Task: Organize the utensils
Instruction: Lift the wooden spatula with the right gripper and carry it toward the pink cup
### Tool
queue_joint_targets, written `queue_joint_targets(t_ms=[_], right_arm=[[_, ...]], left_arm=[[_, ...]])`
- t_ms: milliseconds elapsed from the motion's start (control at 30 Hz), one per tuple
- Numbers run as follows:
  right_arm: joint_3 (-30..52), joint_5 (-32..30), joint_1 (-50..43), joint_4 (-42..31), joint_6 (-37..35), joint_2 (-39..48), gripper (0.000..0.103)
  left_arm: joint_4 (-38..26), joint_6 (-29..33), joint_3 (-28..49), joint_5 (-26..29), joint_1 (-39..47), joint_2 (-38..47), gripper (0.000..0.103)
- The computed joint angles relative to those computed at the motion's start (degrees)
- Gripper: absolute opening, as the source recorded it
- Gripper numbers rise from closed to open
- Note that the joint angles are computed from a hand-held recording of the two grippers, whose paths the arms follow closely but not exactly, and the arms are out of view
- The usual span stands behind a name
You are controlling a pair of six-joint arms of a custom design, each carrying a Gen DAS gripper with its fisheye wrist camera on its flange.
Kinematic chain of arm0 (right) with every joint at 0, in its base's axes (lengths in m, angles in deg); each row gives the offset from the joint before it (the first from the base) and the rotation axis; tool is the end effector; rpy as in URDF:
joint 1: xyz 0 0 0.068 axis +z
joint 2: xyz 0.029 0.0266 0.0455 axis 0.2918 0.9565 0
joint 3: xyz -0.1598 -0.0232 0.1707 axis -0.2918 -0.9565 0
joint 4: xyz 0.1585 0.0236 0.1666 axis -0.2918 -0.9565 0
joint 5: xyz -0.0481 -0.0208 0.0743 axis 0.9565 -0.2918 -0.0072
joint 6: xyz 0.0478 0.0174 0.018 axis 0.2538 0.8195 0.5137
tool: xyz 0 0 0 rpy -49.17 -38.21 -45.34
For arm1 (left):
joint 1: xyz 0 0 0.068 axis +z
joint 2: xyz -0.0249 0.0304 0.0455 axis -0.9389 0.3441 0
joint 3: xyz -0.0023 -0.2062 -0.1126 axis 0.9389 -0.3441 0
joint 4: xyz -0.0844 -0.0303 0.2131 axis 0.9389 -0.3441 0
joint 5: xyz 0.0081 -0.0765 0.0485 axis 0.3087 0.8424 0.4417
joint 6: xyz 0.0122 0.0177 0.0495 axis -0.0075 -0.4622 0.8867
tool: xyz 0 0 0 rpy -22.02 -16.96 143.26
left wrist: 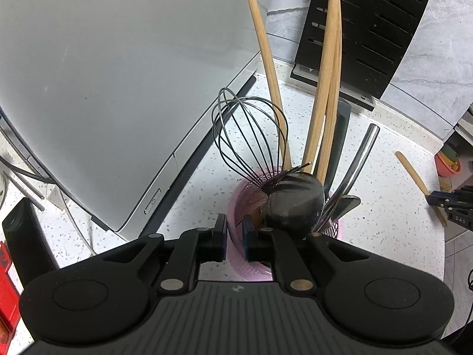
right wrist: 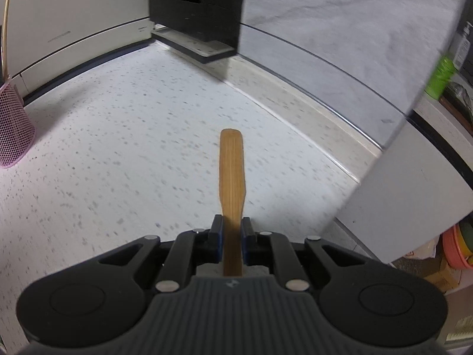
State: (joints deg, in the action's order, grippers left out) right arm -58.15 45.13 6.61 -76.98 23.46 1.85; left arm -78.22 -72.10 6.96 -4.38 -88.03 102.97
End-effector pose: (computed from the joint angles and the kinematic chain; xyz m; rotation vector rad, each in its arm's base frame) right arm 0.1684 -0.0220 0.1668 -0.3757 2.3365 0.0114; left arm 0.2175 -0.0742 0.2702 0.3466 2.5749 -0.2406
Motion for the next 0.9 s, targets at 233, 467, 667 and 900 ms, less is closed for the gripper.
queue_joint_targets(t_ms=[233, 467, 667, 900], right_arm=[[-0.1, -5.1, -8.3, -4.0, -4.3, -1.5, 0.009], [1.2, -7.7, -11.2, -6.0, -4.5, 0.0, 0.011], [4.1, -16.4, -19.7, -10.1, -3.6, 4.5, 0.031], [6.7, -29.8, -34.6, -16.3, -9.4, 10.9, 0.031]], left_arm=[[0.0, 0.3, -0.1, 0.8, 0.7, 0.0, 0.011], [-0.1, 0.7, -0.2, 1.1, 1.1, -0.1, 0.011], [-0.1, 0.9, -0.1, 1.3, 1.3, -0.1, 0.012], [0.1, 0.6, -0.2, 0.1, 0.2, -0.1, 0.012]])
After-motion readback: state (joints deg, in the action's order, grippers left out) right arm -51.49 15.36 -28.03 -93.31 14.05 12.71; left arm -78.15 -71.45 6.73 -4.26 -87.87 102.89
